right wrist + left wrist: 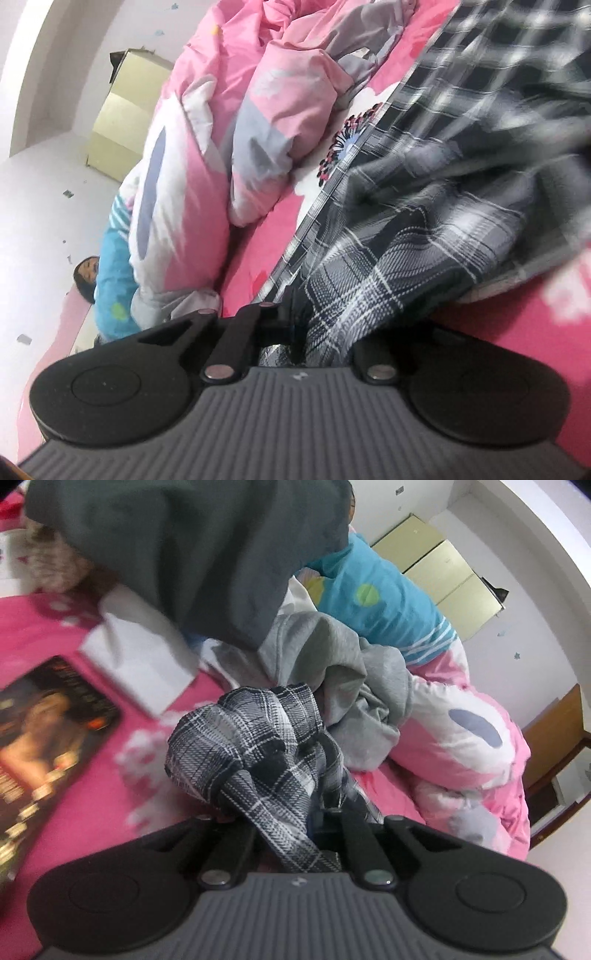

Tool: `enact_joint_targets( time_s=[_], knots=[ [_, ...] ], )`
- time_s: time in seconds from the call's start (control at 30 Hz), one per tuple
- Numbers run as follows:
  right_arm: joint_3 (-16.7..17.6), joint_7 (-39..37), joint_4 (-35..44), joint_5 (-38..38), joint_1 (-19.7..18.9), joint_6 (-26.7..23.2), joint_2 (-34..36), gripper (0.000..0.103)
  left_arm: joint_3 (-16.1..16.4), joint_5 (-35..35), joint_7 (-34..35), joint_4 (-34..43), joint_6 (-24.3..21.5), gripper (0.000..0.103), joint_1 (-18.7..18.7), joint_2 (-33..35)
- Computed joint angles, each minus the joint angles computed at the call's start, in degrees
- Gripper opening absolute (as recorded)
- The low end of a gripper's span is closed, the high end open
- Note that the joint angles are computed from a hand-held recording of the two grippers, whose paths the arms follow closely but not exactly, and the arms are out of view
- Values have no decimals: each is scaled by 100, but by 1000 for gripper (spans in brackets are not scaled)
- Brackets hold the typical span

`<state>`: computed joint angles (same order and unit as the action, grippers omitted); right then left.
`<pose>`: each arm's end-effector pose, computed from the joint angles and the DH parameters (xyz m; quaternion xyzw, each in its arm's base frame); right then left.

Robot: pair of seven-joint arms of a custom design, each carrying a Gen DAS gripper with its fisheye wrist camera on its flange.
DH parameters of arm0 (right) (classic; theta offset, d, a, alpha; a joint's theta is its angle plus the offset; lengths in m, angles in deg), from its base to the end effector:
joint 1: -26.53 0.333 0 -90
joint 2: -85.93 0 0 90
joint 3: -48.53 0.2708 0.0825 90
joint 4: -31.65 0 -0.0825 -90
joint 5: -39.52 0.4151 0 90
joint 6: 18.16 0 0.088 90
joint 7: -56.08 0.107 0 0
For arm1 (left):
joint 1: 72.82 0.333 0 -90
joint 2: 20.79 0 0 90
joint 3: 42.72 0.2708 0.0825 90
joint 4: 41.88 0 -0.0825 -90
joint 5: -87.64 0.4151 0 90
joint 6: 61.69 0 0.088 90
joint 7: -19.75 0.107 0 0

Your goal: Fold clothes

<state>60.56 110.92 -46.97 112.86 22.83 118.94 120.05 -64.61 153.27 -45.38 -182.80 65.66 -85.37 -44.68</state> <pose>0.7562 0.0862 0.3793 -0.5431 0.6276 0.1410 0.5397 0.4208 -0.2508 0.4162 -0.8527 0.0635 -0.4171 0.3081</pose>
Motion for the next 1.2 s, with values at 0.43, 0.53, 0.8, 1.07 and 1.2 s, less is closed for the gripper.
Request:
enact_joint_targets(
  time_s=[0.43,0.53,0.8,1.07,1.2],
  knots=[
    [-980,-256,-2055,-953,-34,-1262,-1683,15,-370,-1499,1093,-554,-467,13,-1114,-573],
    [-1101,-1138,-2412,-1427,7,-1319,-2201,33,-486,-1335,1174,-618,-586,35,-1150,-674],
    [-1350,-5214,-3617,-705,739,-1143,-3972,49,-590,-1072,1000,-694,-633,42,-1204,-720],
    [-761,-6415,-1885,-917,1563,-2845,-2539,56,-619,-745,873,-890,-514,42,-1198,-768],
    [-385,-6793,-1046,-1488,1905,-2794,-1801,60,-661,-454,798,-1073,-401,42,-1206,-854]
  ],
)
